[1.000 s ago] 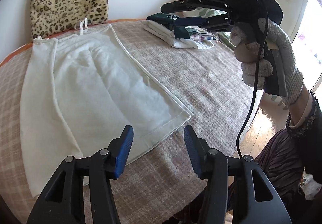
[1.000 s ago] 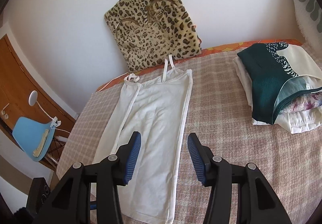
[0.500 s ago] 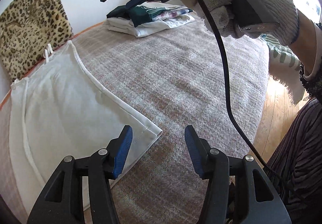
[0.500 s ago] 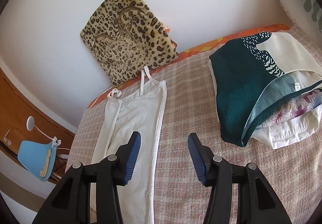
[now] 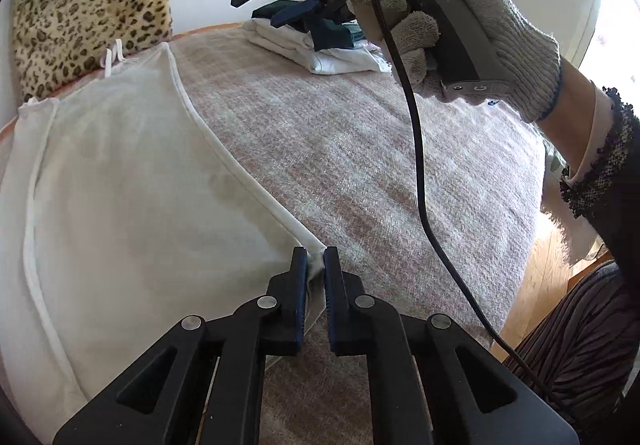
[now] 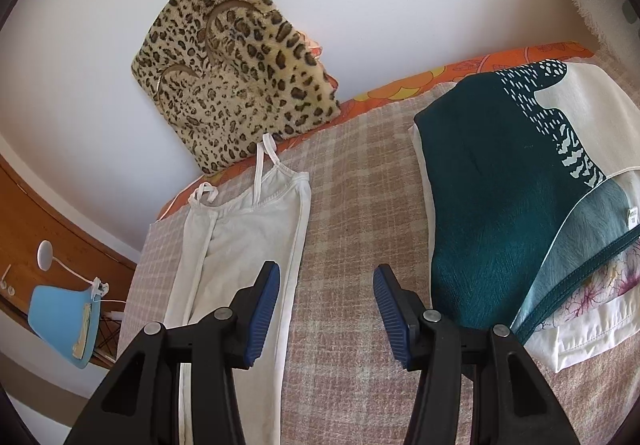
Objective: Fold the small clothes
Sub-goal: 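Grasp the opposite side edge at the hem with left gripper while right grasps near the strap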
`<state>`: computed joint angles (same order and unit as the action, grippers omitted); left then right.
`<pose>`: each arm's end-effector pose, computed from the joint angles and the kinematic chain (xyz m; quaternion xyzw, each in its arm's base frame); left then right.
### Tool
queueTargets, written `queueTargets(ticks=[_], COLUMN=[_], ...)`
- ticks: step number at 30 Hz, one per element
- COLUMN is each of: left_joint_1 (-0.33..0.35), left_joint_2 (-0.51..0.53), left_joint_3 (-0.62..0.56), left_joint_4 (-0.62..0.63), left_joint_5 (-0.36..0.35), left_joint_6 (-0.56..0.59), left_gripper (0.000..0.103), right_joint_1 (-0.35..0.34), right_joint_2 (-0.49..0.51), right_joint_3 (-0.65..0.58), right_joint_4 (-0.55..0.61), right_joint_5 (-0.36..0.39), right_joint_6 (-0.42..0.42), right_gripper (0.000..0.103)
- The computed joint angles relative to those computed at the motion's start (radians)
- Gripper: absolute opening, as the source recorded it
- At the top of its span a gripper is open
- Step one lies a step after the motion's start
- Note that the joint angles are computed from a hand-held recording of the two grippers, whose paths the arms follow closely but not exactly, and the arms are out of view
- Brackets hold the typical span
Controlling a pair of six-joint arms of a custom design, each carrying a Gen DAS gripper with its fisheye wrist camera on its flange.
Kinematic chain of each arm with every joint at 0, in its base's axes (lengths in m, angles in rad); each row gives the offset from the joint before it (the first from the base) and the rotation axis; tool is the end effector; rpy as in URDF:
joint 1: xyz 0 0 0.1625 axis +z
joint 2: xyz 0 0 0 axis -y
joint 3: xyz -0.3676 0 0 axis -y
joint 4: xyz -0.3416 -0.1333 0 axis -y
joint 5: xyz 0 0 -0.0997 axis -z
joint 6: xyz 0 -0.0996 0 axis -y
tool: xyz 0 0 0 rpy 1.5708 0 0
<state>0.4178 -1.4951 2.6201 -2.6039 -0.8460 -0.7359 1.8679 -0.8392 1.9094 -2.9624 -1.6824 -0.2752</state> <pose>-0.1636 -0.2907 0.1374 0.2093 0.9105 -0.2617 0.2424 0.2736 -0.4762 0.0739 0.2696 -0.9480 0.1604 0.0533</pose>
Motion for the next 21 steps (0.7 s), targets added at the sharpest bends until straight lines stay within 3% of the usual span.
queueTargets(ticks=[9,19,21], left_joint_1=[-0.009,-0.024,-0.02], left_joint_2=[-0.129,-0.218,-0.239], left_joint_3=[0.041,0.05,0.052], left_joint_4=[-0.01,0.041,0.055], left_joint_5=[-0.017,0.001,0.001], left_joint_6=[-0.052,-0.085,-0.092], left_gripper=[0.005,0.005,0.005], right_joint_1=[0.062,0.09,0.091], right_joint_2=[0.203,0.392,0.418], right_joint_3=[-0.249,-0.516,-0.556], right_joint_4=[0.143,0.235,0.254], right_joint_5=[-0.085,-0.158,-0.159], right_joint_6=[-0.022,0.058,0.071], right_gripper=[0.053,0.051,0.046])
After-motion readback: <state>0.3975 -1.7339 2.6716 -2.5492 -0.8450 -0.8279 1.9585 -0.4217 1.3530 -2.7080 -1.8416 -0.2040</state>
